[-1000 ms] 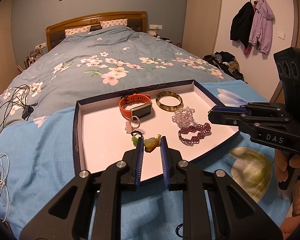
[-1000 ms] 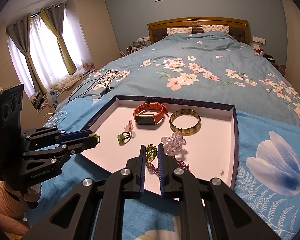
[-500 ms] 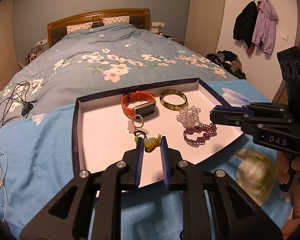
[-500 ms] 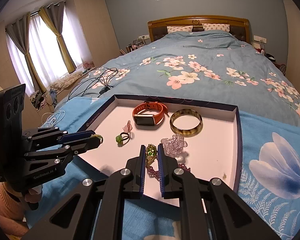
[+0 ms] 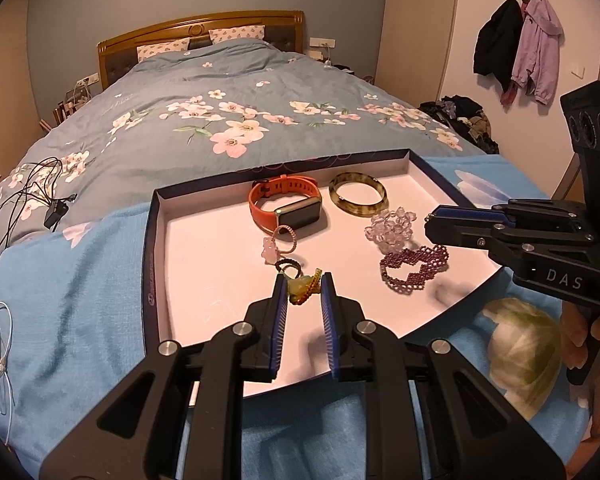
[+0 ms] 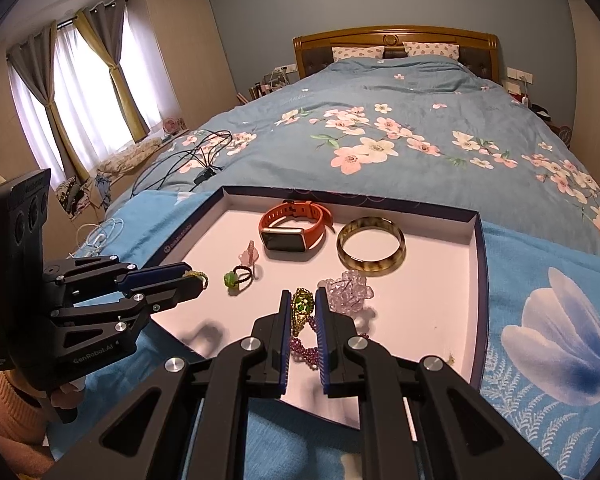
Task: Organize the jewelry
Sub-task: 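Lower and release the amber ring in the tray with left tool while right tool releases the gold ring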
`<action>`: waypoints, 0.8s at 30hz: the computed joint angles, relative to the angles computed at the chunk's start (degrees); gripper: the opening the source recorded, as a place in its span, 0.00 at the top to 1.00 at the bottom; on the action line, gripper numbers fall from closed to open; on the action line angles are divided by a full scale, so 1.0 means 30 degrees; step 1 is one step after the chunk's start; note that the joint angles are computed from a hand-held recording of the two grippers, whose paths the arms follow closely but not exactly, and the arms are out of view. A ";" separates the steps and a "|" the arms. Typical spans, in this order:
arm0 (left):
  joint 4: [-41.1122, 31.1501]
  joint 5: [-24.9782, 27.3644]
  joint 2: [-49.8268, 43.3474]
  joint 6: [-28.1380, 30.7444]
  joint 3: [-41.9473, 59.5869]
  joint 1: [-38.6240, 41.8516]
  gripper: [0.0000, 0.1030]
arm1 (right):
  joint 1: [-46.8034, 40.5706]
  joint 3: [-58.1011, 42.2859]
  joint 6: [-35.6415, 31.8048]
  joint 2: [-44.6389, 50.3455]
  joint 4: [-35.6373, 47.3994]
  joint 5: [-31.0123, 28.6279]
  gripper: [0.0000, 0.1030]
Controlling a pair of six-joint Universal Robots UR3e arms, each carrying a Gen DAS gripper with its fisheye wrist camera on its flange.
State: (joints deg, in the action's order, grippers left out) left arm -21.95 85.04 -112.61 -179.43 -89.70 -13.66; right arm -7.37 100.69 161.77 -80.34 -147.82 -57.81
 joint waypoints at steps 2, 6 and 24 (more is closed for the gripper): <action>-0.0139 -0.0051 -0.0201 -0.0012 0.0214 0.0023 0.83 | 0.0193 -0.0177 0.0094 0.0258 -0.0041 -0.0275 0.90; -0.0396 0.0013 -0.0520 -0.0060 0.0648 0.0003 0.83 | 0.0476 -0.0576 0.0173 0.0706 0.0067 -0.0661 0.90; -0.1254 -0.0585 -0.1707 -0.0195 0.1758 0.0216 0.79 | 0.1098 -0.1750 0.0843 0.1970 0.0381 -0.1894 0.89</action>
